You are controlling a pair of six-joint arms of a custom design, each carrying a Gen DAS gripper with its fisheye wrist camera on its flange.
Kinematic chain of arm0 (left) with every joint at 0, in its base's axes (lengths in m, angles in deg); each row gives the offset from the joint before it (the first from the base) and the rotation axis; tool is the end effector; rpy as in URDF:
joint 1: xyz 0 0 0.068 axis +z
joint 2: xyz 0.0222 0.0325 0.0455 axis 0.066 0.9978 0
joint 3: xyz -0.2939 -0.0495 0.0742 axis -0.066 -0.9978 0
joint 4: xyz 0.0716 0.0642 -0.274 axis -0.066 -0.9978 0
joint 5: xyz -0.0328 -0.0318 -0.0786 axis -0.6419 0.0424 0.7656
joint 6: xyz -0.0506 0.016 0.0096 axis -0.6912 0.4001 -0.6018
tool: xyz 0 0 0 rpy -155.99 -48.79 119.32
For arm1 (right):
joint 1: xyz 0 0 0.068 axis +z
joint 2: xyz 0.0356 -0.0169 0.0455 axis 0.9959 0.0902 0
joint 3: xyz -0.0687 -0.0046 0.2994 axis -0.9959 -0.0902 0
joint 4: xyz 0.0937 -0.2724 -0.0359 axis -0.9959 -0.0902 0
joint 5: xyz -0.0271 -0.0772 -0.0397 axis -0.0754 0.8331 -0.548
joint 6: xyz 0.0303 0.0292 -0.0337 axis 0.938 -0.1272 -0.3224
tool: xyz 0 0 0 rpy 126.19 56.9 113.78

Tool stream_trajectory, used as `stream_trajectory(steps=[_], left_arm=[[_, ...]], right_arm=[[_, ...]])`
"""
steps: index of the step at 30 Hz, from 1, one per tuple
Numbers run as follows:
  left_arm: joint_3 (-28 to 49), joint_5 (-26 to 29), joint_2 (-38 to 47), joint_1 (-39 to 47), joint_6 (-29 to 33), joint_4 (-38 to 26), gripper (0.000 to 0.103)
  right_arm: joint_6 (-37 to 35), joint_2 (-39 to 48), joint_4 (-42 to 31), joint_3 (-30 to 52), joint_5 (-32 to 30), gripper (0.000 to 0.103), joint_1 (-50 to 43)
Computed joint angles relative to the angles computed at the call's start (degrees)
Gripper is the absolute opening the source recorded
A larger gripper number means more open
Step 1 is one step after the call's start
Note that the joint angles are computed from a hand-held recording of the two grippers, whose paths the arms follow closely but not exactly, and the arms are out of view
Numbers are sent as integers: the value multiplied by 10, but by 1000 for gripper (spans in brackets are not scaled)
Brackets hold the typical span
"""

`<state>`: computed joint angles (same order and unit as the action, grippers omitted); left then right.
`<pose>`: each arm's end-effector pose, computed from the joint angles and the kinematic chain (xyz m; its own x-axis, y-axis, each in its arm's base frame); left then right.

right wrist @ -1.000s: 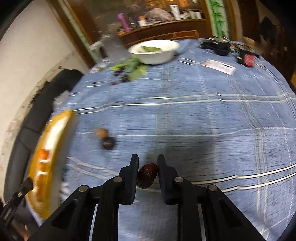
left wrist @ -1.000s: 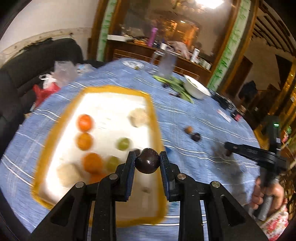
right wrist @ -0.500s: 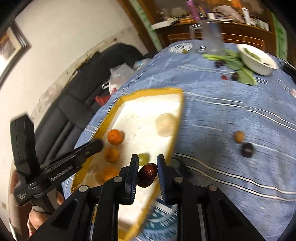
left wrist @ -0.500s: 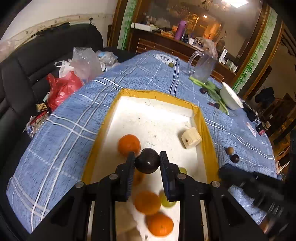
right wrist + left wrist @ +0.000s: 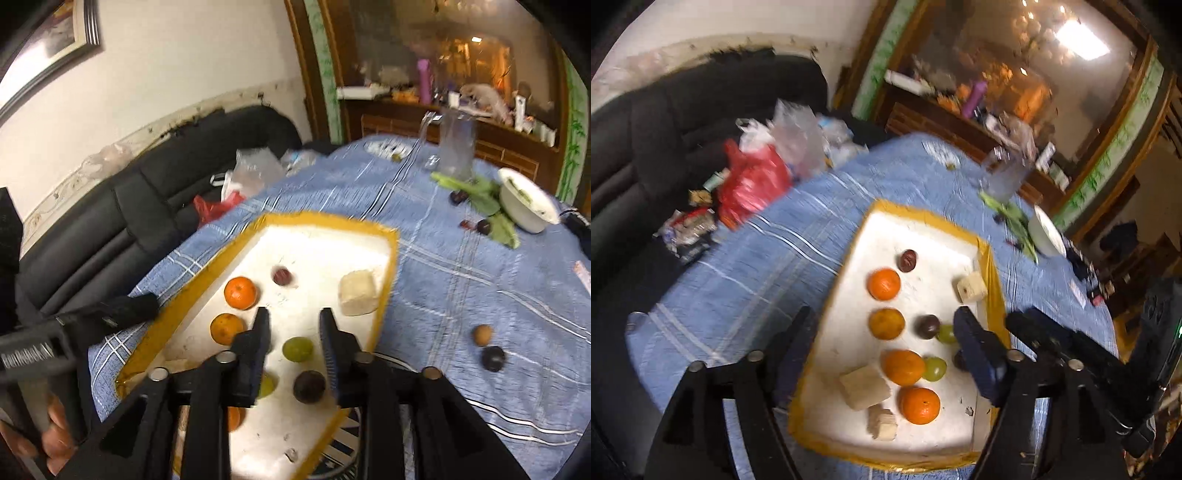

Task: Organize fruits
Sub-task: 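Carry the plum into the tray and release it while the right tool drops the date there, then grasp a small brown date with the left tool while the right tool grasps a dark plum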

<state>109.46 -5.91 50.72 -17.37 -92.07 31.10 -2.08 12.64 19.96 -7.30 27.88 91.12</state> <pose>0.2210 -0.0684 0.2190 -0.4463 -0.6212 -0.6442 -0.5619 0.7548 -0.3385 0.3855 0.0651 0.1920 -0.5187 -0.4333 -0.7370 -0.7795 0.5939 0.1995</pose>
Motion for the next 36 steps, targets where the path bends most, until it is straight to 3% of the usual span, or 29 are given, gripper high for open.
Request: stream_trajectory(steps=[1,3,6,10,17,22,26,32,36], left_arm=[[5,-28,-8,-16,-12,-18,84],[20,-87,-14,-52,-32,-55,93],[58,-173,5,-122,-78,-125,95],[105,-204,30,-179,-126,-192,96],[192,-263,80,-261,-145,-254,96],[215,-259,111,-289,-108,-207,96],[184,-195,109,-274,-78,-103,96],[129,-120,110,-241,-91,19,96],[130,-106,127,-245,-96,34,96]], right_arm=[[-2,-7,-2,-3,-6,45,-8],[-3,-20,-4,-9,-20,50,-27],[-12,-27,-8,-11,-29,51,-56],[-24,-28,-19,-19,-34,59,-92],[-64,-19,-35,-24,-34,59,-156],[-79,-30,-44,-28,-56,59,-216],[-102,-43,-66,-19,-84,59,-295],[-130,-51,-66,2,-82,59,-397],[-135,-40,-60,14,-82,63,-438]])
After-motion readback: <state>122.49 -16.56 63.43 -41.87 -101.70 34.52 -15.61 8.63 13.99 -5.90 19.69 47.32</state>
